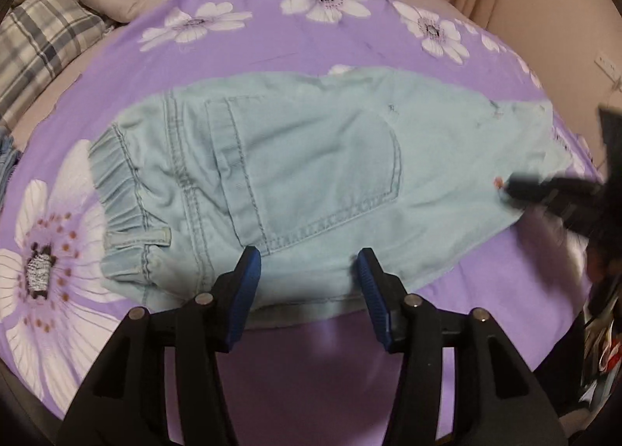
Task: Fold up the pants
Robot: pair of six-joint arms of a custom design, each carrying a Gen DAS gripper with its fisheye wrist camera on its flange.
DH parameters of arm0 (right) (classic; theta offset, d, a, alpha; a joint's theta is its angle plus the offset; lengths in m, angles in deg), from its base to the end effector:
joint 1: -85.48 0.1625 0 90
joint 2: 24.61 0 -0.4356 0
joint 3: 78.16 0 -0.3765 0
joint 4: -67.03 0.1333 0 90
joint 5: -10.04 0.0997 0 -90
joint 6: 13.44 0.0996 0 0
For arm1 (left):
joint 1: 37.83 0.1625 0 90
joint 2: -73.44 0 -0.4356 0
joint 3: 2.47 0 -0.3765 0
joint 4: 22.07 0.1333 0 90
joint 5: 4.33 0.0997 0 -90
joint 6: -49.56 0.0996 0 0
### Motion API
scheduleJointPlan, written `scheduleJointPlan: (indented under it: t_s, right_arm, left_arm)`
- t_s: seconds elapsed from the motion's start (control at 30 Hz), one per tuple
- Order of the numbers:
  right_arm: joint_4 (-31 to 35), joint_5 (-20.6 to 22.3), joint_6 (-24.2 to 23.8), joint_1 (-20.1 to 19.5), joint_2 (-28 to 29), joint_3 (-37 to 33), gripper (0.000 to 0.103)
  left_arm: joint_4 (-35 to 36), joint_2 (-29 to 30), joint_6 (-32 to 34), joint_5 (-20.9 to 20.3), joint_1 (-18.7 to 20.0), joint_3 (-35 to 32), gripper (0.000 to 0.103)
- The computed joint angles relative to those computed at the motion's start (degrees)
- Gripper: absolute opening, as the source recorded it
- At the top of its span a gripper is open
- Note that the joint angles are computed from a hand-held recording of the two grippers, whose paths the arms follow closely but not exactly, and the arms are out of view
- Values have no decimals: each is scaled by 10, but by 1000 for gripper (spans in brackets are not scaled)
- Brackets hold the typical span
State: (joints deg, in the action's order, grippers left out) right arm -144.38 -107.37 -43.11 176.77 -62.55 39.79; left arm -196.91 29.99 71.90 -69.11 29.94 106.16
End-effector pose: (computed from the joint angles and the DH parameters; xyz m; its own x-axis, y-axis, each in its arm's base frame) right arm 0.0996 -0.5400 0.0591 -0.7687 -0.1241 0.6274 -0.4574 0.7924 -0.4037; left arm -0.0637 -0.6205 0.0690 -0.6893 0.5252 -0.4990 0.6685 0.7266 -0.1587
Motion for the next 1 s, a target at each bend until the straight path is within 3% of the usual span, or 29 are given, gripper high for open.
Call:
scheduleJointPlan:
  t_s: [0.07, 0.2, 0.3, 0.37, 0.43, 0.57, 0.73, 0.87, 0.93, 1.0]
  right_arm:
    - [-38, 24, 10, -13, -26, 30, 10]
    - [-140, 42, 81, -57, -81, 108, 10]
    - [-207, 15, 127, -98, -112, 143, 10]
    - [-212, -36, 143, -114, -126, 138, 10]
    - [-221, -35, 136, -129, -136, 129, 10]
    - [-174, -30, 112, -141, -143, 64, 10]
    - [7, -14, 115, -148, -120, -57, 10]
    - [123, 2, 157, -152, -144, -85, 10]
    - [118, 29, 167, -156, -175, -57, 11]
    - [63, 88, 183, -172, -208, -7, 17]
  left_arm:
    - [23, -7, -10, -4, 0, -6, 51]
    - [51, -12, -31, 7, -12, -14, 51]
    - [44, -10, -25, -18, -29, -14, 51]
    - [54, 6, -19, -48, -46, -28, 51]
    - [74, 27, -15, -76, -59, -49, 52]
    - [122, 83, -22, -117, -81, -101, 52]
    - [193, 143, -52, -123, -89, -164, 52]
    - [195, 151, -51, -122, -86, -166, 55]
    - [196, 151, -53, -133, -83, -167, 55]
    - [198, 150, -57, -138, -80, -168, 57]
